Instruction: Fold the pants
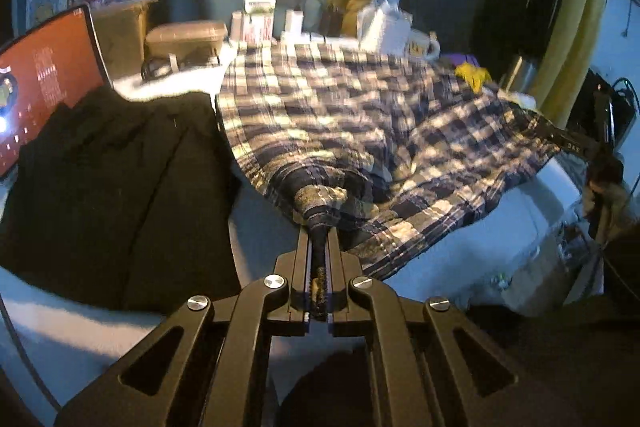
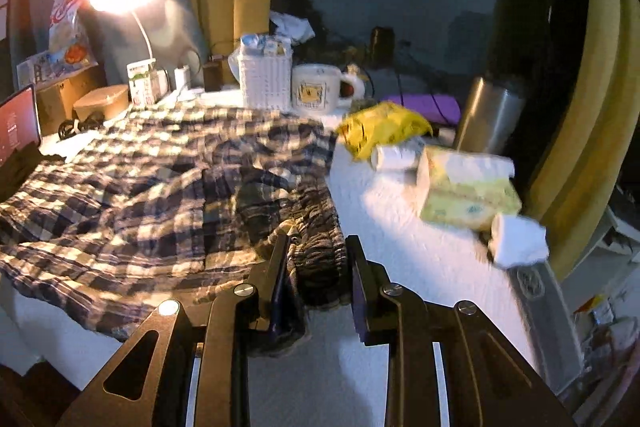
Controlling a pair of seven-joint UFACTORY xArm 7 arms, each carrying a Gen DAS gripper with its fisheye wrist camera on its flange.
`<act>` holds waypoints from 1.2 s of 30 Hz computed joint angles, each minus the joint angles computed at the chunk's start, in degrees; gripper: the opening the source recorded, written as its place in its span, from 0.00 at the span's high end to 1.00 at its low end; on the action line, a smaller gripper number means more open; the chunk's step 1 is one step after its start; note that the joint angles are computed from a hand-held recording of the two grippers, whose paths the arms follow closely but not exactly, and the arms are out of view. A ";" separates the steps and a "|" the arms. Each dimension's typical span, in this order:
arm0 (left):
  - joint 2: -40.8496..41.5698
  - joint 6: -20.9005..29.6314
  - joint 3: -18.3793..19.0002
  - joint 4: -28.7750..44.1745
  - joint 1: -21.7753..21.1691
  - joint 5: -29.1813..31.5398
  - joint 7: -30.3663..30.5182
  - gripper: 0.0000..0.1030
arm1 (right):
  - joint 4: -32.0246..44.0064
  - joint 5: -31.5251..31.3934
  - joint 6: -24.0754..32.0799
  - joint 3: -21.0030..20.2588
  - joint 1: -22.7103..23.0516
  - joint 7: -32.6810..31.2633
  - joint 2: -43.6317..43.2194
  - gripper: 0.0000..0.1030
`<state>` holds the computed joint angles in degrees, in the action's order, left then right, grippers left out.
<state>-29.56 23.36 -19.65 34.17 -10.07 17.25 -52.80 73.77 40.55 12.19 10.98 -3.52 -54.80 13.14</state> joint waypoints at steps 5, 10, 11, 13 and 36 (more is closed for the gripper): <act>0.45 1.29 2.10 -1.75 -4.84 -5.10 1.91 0.97 | -3.87 0.37 0.14 -0.50 -0.94 0.47 -0.28 0.73; 1.29 3.06 3.20 -1.29 -6.77 -7.04 4.64 0.97 | -6.78 2.56 -0.18 -0.99 -1.74 -0.98 -1.43 0.73; 1.05 3.22 3.66 -1.64 -7.37 -7.88 5.21 0.97 | -7.03 2.50 -0.29 -1.23 -1.67 -0.97 -1.45 0.73; 1.33 3.42 4.07 -1.91 -8.10 -9.11 6.09 0.96 | -7.48 2.43 -0.30 -1.52 -1.71 -1.16 -1.36 0.73; 3.39 -2.85 0.65 -0.10 6.58 1.23 2.95 0.41 | -5.99 3.18 -0.99 -2.60 -1.67 -0.16 -2.86 0.38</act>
